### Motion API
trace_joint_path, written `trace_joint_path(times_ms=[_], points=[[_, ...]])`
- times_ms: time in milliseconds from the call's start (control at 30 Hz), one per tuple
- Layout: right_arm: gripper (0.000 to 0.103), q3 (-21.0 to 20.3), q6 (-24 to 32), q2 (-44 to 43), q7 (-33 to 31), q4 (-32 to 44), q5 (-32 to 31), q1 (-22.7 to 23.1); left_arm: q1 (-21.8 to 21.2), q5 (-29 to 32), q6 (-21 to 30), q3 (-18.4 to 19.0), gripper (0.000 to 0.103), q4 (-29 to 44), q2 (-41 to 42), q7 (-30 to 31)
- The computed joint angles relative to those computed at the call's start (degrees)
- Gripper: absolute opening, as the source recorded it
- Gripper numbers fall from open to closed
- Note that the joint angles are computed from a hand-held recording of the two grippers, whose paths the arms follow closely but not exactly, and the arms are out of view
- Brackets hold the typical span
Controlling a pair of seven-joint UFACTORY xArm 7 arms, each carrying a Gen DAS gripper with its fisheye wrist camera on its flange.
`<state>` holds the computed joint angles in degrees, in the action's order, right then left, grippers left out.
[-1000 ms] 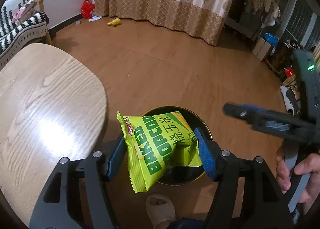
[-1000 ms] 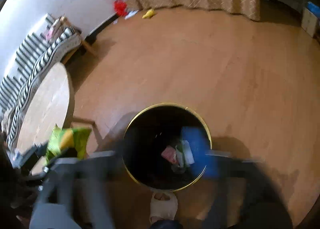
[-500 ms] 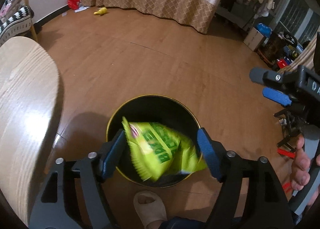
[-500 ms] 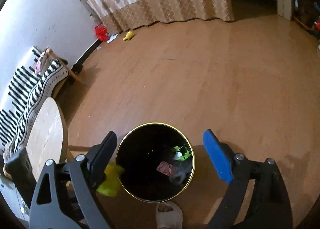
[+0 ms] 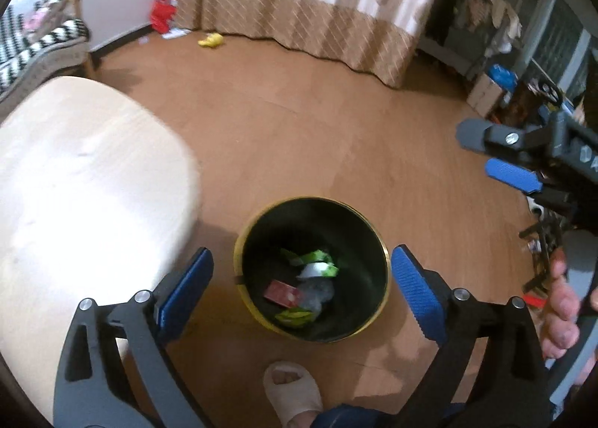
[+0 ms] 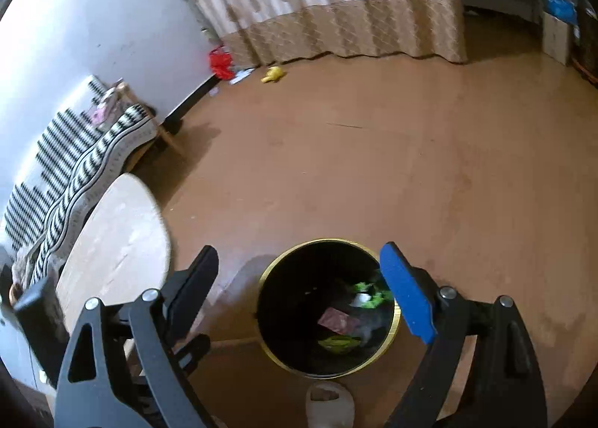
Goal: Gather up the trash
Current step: 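Move both open tools back to the table toward the green toy car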
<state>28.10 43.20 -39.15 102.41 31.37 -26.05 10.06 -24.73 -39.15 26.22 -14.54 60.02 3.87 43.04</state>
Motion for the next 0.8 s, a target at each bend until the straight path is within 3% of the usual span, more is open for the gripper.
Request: trace_joint_path(times_ms=[200, 367, 567, 667, 800], points=[[0.085, 4.0, -4.0, 16.5, 1.0, 13.7, -8.5, -3.5, 4.4, -0.4, 0.6, 6.1, 0.094, -5.3, -9.5, 0.1], [0.085, 6.6, -1.6, 33.9, 1.4, 29.6, -18.0, -1.9, 10.2, 4.1, 1.3, 12.8, 0.094, -8.9, -15.6, -2.6], [0.085, 6.4, 4.9, 56.9, -5.2, 54.0, -25.9, 8.3, 17.4, 6.6, 2.0, 20.7, 0.096, -10.8, -19.9, -1.5], [0.085, 5.3, 6.2, 66.8, -10.8, 66.2, -25.2, 13.8, 22.1, 7.2, 3.2, 24.9, 0.096, -10.4, -19.8, -0.9], [0.085, 4.3, 6.6, 77.4, -17.2, 79.8, -21.2, 19.8, 28.0, 7.8, 5.6, 27.6, 0.096, -7.3, -16.9, -1.8]])
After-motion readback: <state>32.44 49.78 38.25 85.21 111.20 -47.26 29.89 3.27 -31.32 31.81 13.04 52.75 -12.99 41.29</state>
